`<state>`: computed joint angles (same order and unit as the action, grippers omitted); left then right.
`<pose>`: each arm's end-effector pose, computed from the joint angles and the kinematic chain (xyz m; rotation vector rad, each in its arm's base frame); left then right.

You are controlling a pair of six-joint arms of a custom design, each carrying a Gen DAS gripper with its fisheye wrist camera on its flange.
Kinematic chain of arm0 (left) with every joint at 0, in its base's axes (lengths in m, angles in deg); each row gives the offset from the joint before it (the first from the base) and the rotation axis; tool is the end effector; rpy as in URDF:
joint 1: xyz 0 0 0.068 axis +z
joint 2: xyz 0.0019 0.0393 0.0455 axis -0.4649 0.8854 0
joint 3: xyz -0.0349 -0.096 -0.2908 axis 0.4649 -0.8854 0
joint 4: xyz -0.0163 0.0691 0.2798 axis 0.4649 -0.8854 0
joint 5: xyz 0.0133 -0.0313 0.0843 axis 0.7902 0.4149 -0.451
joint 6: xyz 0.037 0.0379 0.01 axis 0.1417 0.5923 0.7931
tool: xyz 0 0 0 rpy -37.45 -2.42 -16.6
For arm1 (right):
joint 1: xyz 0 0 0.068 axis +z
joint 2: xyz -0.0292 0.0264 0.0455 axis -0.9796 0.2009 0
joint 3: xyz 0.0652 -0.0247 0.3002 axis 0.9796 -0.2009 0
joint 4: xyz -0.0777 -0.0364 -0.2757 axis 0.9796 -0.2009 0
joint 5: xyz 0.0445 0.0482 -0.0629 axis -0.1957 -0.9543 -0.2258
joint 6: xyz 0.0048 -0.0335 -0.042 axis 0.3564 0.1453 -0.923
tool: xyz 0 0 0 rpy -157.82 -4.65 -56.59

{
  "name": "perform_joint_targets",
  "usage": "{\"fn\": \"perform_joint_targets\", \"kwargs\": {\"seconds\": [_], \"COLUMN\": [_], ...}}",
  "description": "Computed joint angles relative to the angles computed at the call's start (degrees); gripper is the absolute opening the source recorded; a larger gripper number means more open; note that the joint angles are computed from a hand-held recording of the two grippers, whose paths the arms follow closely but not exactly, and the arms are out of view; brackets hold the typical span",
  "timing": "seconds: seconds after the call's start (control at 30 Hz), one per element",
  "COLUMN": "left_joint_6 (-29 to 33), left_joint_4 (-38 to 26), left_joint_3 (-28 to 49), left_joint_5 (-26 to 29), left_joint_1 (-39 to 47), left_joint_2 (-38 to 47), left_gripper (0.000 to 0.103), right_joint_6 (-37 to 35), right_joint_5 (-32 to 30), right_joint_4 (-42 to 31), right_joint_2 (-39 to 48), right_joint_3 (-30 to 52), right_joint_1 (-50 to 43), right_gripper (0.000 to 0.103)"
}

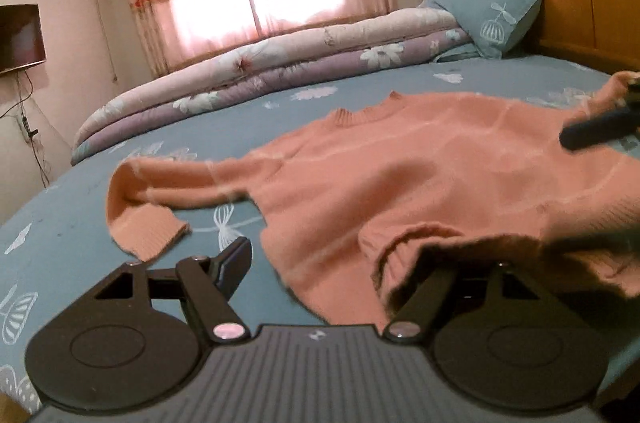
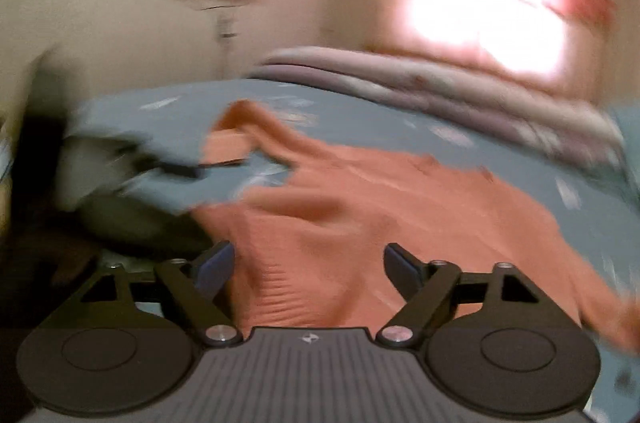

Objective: Fold clothes
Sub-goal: 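Grasp the hem edge with the right gripper and lift it toward the left gripper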

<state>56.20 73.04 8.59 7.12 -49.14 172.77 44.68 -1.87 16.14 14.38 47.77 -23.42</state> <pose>0.2022 -0.0662 0.0872 0.2418 2.0163 0.1758 0.1741 0.2304 0.0989 -0.8309 1.8608 0.2672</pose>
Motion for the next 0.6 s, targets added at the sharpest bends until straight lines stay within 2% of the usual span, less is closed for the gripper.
{"fn": "perform_joint_targets", "kwargs": {"seconds": [0.07,0.1,0.13,0.17,0.2,0.27,0.3,0.33,0.43,0.6], "left_joint_6": [0.5,0.9,1.3,1.9,2.3,3.0,3.4,3.6,4.2,3.4], "left_joint_4": [0.0,0.2,0.5,0.8,1.8,3.7,4.3,4.2,3.1,1.4], "left_joint_3": [0.5,0.6,0.7,0.6,0.2,-0.4,-0.7,-0.9,-1.5,-0.5], "left_joint_5": [0.5,0.5,0.4,0.7,1.0,1.1,1.3,1.7,1.7,-1.5], "left_joint_1": [0.3,0.3,0.2,0.2,0.0,-0.5,-0.7,-1.0,-3.2,-9.2], "left_joint_2": [-0.3,-0.3,0.0,0.3,0.9,2.1,2.4,2.4,1.1,2.6], "left_gripper": [0.075,0.075,0.075,0.075,0.075,0.074,0.074,0.074,0.074,0.074], "right_joint_6": [-3.6,-4.5,-4.7,-4.3,-3.4,-2.2,-2.2,-1.5,1.9,6.1], "right_joint_5": [5.7,8.2,10.5,11.7,10.8,7.7,7.0,6.8,5.5,0.7], "right_joint_4": [-4.2,-7.6,-10.5,-12.3,-13.0,-13.1,-12.4,-12.3,-12.8,-8.5], "right_joint_2": [2.9,4.1,5.2,5.8,5.7,4.9,4.9,5.0,4.3,1.5], "right_joint_3": [3.1,5.0,6.7,7.8,8.1,7.9,7.9,8.1,8.7,6.3], "right_joint_1": [2.2,2.7,2.7,2.3,1.4,0.1,-0.1,-0.3,-1.7,-4.2], "right_gripper": [0.083,0.068,0.049,0.042,0.032,0.03,0.025,0.014,0.011,0.009]}}
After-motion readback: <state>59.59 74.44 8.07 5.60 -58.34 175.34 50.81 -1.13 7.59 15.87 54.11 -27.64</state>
